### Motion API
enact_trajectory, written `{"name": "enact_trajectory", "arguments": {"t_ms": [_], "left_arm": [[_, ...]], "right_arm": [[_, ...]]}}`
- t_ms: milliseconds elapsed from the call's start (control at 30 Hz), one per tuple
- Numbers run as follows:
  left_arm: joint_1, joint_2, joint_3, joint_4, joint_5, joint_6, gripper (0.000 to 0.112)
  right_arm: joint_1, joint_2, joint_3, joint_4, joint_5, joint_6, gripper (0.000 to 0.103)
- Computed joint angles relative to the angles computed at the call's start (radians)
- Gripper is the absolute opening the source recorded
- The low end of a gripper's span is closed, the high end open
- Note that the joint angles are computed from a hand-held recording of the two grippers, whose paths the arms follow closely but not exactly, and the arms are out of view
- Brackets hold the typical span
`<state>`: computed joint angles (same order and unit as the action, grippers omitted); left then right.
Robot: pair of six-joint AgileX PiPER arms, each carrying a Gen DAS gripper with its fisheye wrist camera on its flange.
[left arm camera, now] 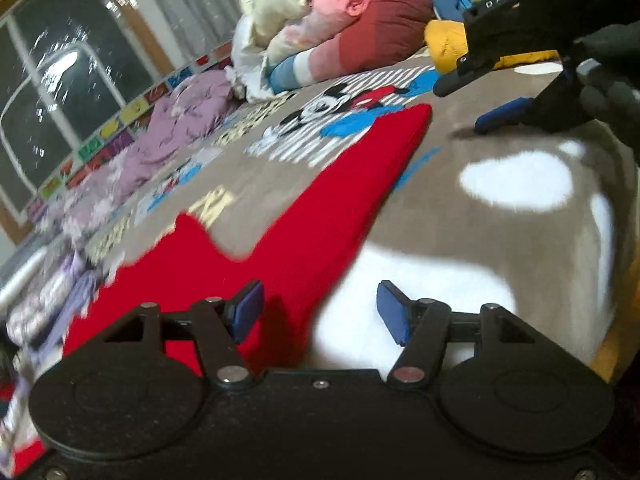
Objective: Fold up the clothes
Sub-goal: 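Grasp the red sleeve cuff with the left gripper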
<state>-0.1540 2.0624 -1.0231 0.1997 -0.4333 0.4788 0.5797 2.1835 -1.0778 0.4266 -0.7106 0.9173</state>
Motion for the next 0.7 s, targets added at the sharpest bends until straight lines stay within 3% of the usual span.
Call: {"name": "enact_trajectory", "arguments": {"t_ms": [233, 367, 533, 700], "left_arm": [[-0.140, 0.100, -0.179, -0.314, 0.057, 0.336, 0.062], [-0.204, 0.161, -0.259, -0.521, 0.032, 0.581, 0.062], [-0.248, 0.222, -0.342, -0.651, 0.001, 0.764, 0.061], [-0.283, 0.272, -0.436, -0.787, 0.013, 0.934, 0.053]], "right_arm": [[-0.053, 0.026, -0.016, -0.080, -0.035, 0.096, 0.053], [-0.080, 0.028, 0.005, -0.100, -0.076, 0.151, 0.053], [-0.114, 0.042, 0.030, -0.123, -0.138, 0.224, 0.053], [-0.131, 0.059, 0.039, -0.136, -0.183, 0.252, 0.052]]}}
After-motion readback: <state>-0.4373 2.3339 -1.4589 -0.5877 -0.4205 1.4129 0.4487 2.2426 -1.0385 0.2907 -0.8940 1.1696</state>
